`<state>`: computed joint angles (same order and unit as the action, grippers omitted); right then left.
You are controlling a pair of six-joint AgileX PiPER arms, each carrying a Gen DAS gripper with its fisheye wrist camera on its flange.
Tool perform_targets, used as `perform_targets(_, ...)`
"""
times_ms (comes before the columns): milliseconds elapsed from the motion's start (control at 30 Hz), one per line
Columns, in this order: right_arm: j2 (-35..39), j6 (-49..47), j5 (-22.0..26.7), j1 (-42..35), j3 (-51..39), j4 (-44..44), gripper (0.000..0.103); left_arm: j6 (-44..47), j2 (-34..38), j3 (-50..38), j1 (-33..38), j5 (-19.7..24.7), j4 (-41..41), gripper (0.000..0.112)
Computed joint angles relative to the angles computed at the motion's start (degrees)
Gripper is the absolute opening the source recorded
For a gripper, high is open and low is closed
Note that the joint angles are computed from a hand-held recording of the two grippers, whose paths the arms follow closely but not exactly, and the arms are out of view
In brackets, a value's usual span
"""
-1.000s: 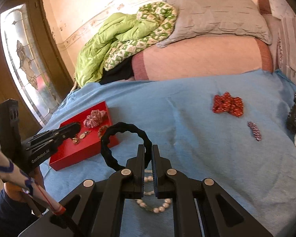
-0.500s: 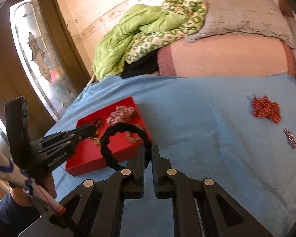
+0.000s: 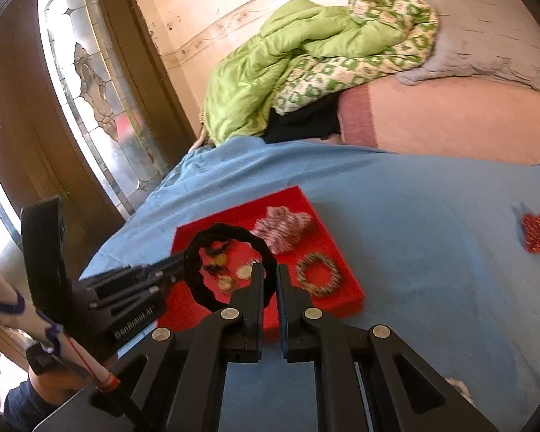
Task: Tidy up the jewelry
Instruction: 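Carry the pearl earring and black scrunchie over the red tray with both tools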
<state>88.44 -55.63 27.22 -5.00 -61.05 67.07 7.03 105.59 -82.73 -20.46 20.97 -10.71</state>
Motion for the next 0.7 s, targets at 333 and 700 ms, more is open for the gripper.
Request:
perform_targets(333, 8.23, 2.73, -1.43, 4.95, -8.12, -3.52, 0.007, -4.36, 3.39, -3.17, 3.14, 2.79, 2.66, 0.011)
perform_targets(700, 14.91, 7.56, -3.93, 6.40, -11.43, -11.07, 0.007, -8.84, 6.19, -5.49, 3.87, 4.86, 5.25, 0.011)
